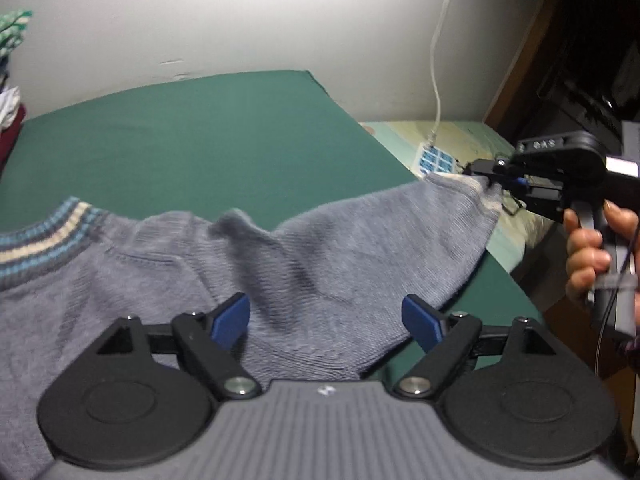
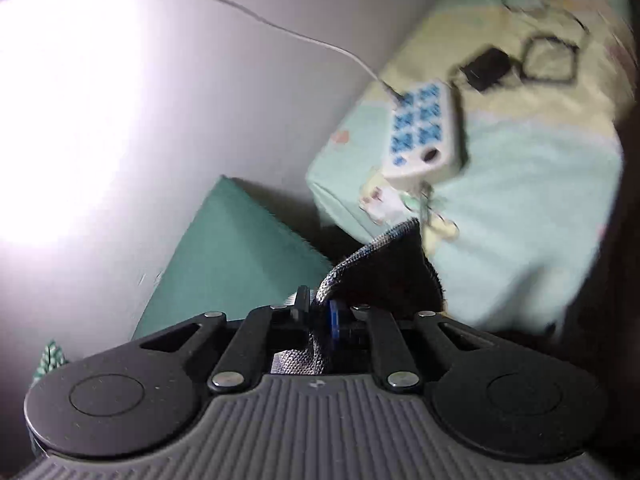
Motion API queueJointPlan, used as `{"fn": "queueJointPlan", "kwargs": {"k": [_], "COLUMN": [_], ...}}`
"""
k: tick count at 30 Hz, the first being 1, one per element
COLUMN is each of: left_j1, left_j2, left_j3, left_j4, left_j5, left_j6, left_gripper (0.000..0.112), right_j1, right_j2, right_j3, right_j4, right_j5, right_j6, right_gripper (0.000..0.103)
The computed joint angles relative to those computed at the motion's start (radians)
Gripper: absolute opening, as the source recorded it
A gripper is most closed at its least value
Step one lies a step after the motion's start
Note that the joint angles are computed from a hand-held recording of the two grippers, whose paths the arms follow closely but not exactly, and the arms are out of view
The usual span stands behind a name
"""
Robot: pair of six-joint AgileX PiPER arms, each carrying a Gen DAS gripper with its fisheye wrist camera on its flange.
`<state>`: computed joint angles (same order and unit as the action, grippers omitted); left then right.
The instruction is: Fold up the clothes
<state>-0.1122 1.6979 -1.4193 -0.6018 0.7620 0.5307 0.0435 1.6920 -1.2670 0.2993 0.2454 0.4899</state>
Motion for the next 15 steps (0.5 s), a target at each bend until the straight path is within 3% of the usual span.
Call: {"fn": "queueJointPlan", "kwargs": {"k": [5, 9, 15], "left_j1": [0.062, 0.14, 0.176], "left_j2": [-0.077, -0.139, -0.162], "left_j3": [0.014, 0.056, 0.115], "left_j4": [0.152, 0.12, 0.072], "left_j5": [-0.038, -0.036, -0.002], "left_j6": [-0.144, -0.15, -0.139], "left_gripper": [0.086, 0.086, 0.086], "right_j1": [0.168, 0.296, 0.463], "right_j2": [-0.016, 0.015, 0.04], "right_j3": [-0.063, -0.076, -0.05], "right_j4": [-0.228, -0.167, -0.294], "right_j5": [-0.024, -0.002, 0.098], "right_j6": [-0.19, -0.49, -0.62], "right_gripper": [0.01, 0.009, 0.012]}}
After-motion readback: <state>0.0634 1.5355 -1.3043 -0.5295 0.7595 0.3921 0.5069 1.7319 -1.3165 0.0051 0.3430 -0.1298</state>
